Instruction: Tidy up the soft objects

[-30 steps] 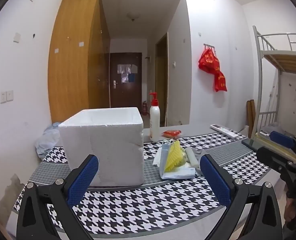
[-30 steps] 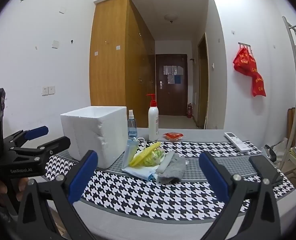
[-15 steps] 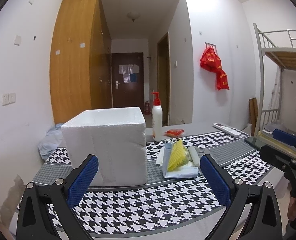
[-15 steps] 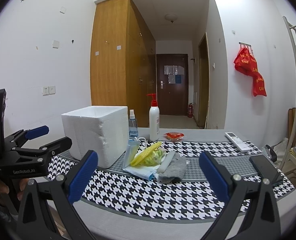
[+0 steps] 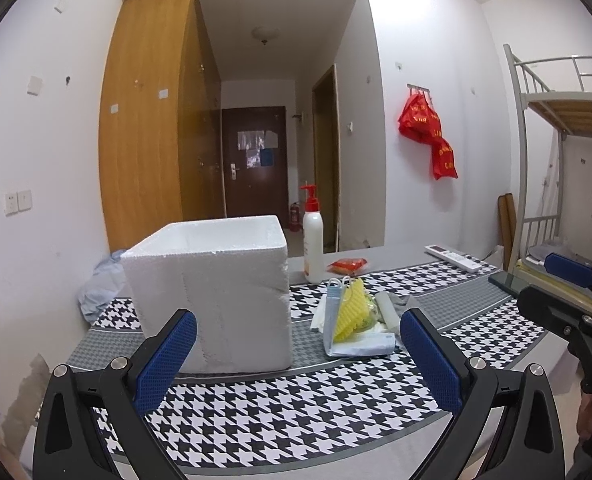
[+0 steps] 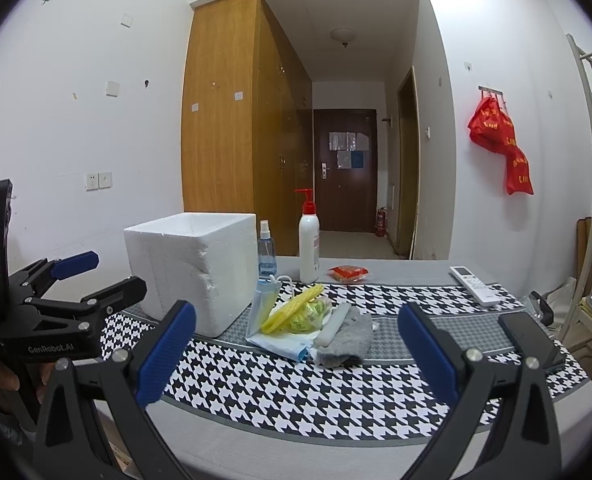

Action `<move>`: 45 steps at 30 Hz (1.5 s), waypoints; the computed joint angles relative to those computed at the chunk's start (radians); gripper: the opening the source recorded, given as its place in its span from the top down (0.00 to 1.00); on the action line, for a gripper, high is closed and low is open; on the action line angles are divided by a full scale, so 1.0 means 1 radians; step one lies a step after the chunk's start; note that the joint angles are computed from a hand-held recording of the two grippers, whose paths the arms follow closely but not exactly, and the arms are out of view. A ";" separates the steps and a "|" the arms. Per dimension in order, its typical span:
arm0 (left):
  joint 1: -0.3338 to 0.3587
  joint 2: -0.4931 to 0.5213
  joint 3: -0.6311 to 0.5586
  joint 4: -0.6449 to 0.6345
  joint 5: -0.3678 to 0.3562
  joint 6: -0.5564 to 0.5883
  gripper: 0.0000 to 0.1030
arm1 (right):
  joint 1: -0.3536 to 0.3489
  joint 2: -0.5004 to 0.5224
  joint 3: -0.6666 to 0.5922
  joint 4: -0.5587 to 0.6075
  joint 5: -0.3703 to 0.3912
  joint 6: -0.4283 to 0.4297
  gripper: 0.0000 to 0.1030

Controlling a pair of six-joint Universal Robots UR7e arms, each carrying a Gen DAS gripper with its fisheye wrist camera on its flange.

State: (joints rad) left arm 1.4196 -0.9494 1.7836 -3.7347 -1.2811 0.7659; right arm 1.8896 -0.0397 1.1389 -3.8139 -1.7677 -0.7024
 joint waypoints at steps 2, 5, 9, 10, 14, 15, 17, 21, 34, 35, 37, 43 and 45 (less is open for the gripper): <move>0.001 -0.003 0.001 0.005 -0.006 -0.004 0.01 | 0.000 0.001 -0.003 0.004 -0.001 -0.001 0.01; 0.002 -0.004 0.000 0.011 -0.010 -0.005 0.01 | 0.001 0.001 -0.007 0.011 0.000 -0.001 0.01; -0.001 -0.003 0.002 0.006 0.002 0.004 0.01 | 0.004 0.002 -0.007 0.010 0.000 -0.006 0.01; -0.002 -0.003 0.002 0.007 0.002 0.004 0.01 | 0.004 0.001 -0.006 0.009 0.003 -0.007 0.01; 0.001 -0.009 0.007 0.010 -0.014 -0.005 0.01 | 0.004 0.003 -0.008 0.010 -0.001 -0.005 0.01; 0.001 -0.010 0.007 0.011 -0.016 -0.008 0.01 | 0.005 0.004 -0.010 0.011 -0.003 -0.004 0.01; 0.001 -0.011 0.003 0.017 -0.014 -0.016 0.01 | 0.005 0.006 -0.016 0.016 -0.006 -0.003 0.01; 0.003 -0.012 0.000 0.031 -0.023 -0.023 0.01 | 0.004 0.010 -0.029 0.029 -0.008 0.001 0.01; -0.011 0.012 -0.057 0.120 -0.020 -0.029 0.01 | -0.014 0.010 -0.073 0.084 -0.031 0.017 0.01; -0.011 0.015 -0.062 0.128 -0.021 -0.029 0.01 | -0.016 0.011 -0.078 0.090 -0.036 0.018 0.01; -0.012 0.020 -0.070 0.145 -0.023 -0.032 0.01 | -0.021 0.012 -0.090 0.106 -0.042 0.021 0.01; -0.017 0.041 -0.110 0.212 -0.011 -0.038 0.01 | -0.031 0.017 -0.120 0.140 -0.054 0.024 0.01; -0.018 0.050 -0.125 0.231 -0.003 -0.048 0.01 | -0.035 0.017 -0.125 0.145 -0.052 0.027 0.01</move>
State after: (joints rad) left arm 1.4019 -0.8995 1.6583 -3.5040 -1.2836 0.7175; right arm 1.8545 -0.0226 1.0137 -3.6694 -1.8194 -0.6752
